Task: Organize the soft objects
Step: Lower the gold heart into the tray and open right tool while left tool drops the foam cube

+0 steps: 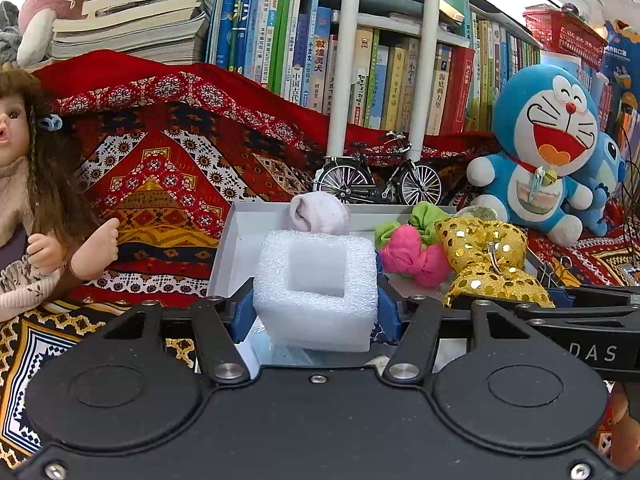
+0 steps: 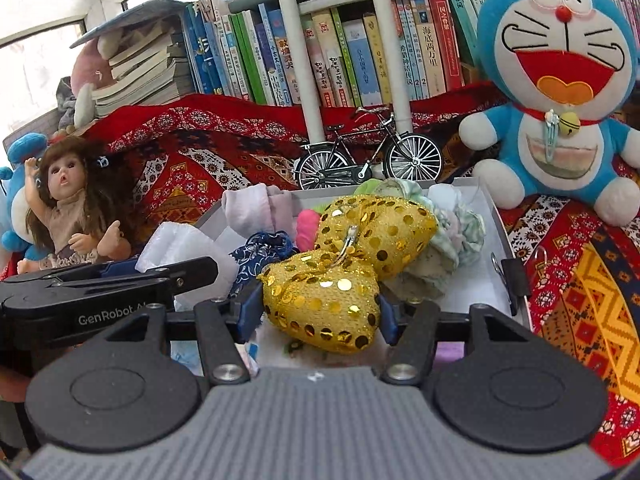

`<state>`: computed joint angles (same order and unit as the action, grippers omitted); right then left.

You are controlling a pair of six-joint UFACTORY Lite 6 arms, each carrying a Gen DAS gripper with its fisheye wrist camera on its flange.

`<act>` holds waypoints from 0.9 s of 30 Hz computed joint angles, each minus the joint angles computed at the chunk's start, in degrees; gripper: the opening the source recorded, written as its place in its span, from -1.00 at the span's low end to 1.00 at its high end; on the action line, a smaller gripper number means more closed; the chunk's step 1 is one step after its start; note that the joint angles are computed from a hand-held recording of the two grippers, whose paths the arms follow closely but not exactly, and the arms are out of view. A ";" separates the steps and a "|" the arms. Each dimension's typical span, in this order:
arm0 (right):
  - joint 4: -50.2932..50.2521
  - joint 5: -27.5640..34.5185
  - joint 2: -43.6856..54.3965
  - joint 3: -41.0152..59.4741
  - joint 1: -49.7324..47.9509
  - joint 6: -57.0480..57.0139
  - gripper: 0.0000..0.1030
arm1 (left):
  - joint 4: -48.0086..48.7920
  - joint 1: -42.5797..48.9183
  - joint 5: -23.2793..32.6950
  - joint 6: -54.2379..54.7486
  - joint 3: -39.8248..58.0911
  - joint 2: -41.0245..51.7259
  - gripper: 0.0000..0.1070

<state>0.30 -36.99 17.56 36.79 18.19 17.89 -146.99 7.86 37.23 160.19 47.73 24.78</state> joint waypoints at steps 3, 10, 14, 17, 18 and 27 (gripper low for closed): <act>-0.05 0.04 0.86 0.50 0.05 0.39 0.21 | 0.32 -0.16 -0.50 -0.57 0.77 0.71 0.07; -1.27 -0.22 2.11 0.90 -0.17 1.92 0.22 | -0.17 -0.80 -1.24 -0.36 1.76 2.26 0.07; -1.60 -0.58 2.17 0.69 -0.18 2.54 0.24 | 0.28 -0.80 -1.25 -0.47 1.84 2.56 0.07; -2.02 -1.14 1.65 0.10 -0.30 3.40 0.28 | 0.81 -0.37 -0.54 -0.90 1.09 1.75 0.08; -1.91 -1.30 1.20 -0.29 -0.25 3.44 0.29 | 1.26 -0.07 -0.12 -1.36 0.65 1.25 0.11; -1.41 -0.98 -4.16 -4.07 0.11 3.74 0.31 | 5.54 1.77 1.89 -4.16 -4.26 -5.53 0.38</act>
